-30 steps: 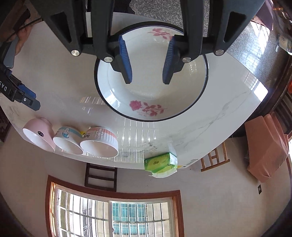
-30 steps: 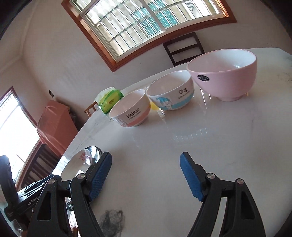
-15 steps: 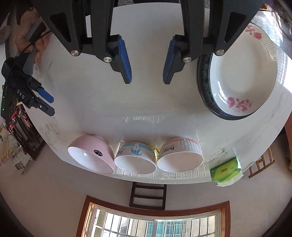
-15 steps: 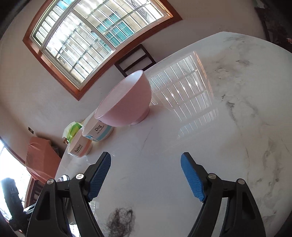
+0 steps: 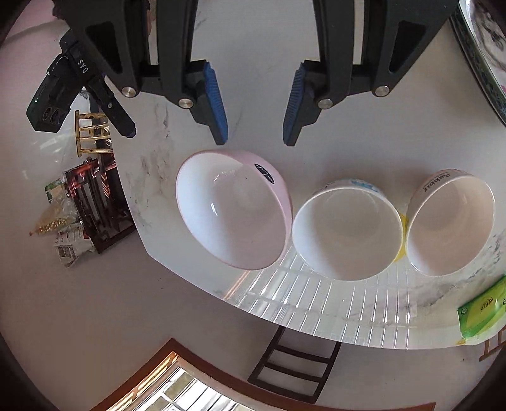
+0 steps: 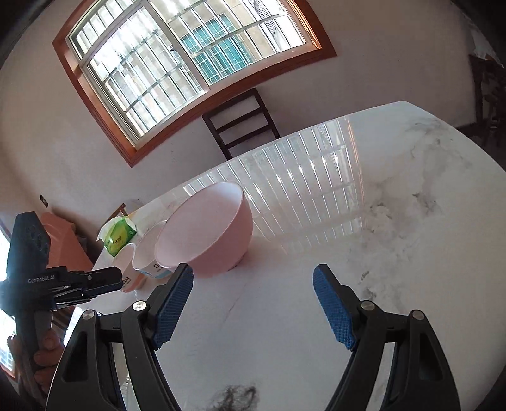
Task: Organize plates and bowls
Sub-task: 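Move the left tool to the rim of the pink bowl, then close the left tool on the pink bowl rim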
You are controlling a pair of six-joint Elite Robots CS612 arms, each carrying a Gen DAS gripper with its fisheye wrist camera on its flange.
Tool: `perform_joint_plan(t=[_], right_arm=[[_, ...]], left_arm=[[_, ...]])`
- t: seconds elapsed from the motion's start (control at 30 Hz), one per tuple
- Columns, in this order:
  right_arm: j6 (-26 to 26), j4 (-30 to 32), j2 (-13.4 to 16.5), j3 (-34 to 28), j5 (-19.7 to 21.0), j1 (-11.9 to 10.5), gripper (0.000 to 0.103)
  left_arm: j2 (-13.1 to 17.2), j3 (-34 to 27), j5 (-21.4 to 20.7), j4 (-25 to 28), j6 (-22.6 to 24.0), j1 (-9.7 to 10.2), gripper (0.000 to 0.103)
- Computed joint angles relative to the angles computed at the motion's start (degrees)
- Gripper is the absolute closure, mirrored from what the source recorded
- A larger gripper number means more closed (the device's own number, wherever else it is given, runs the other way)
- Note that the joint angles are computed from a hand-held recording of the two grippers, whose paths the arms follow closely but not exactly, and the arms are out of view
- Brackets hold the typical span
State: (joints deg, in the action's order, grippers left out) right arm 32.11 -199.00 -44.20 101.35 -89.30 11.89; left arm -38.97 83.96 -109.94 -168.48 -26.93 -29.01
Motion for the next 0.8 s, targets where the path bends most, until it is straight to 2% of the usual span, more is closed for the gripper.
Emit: perform_joint_plan(t=[0.1,0.23,0.43,0.63,0.7,0.77,0.8], right_arm=[[-1.9,4.0,0.1,-2.3,0.6,-0.9,0.028],[-3.7,9.2,0.8,-5.6,1.0,-1.8,0.030],[-6.1,18.5,3.0,-12.1,2.1,-2.4,0.036],[-10.0,28.9,5.5,-18.9,0.2,-2.0,0.042],[-11.2,33.1,6.4,-21.0,-1.4,-1.7,0.050],[-12.8,36.2,7.1,-22.6,-1.0,-1.5,0.073],[-14.0,37.3,7.2,-23.0,-1.4,-1.2,0.079]], left_arm=[[2.1,-3.5,-1.7,2.8,-2.8,0.24,0.066],[3.4,-5.6,-1.4,2.8,-4.5,0.17,0.066],[4.1,-7.5,1.1,5.7,-4.8,-0.49,0.066],[4.6,-8.0,3.7,6.5,-4.7,-0.80,0.065],[4.8,-8.0,4.1,6.1,-5.6,-0.87,0.065],[5.4,-8.5,2.7,5.7,-6.1,-0.66,0.065],[5.5,-8.9,2.7,6.8,-5.7,-0.69,0.067]])
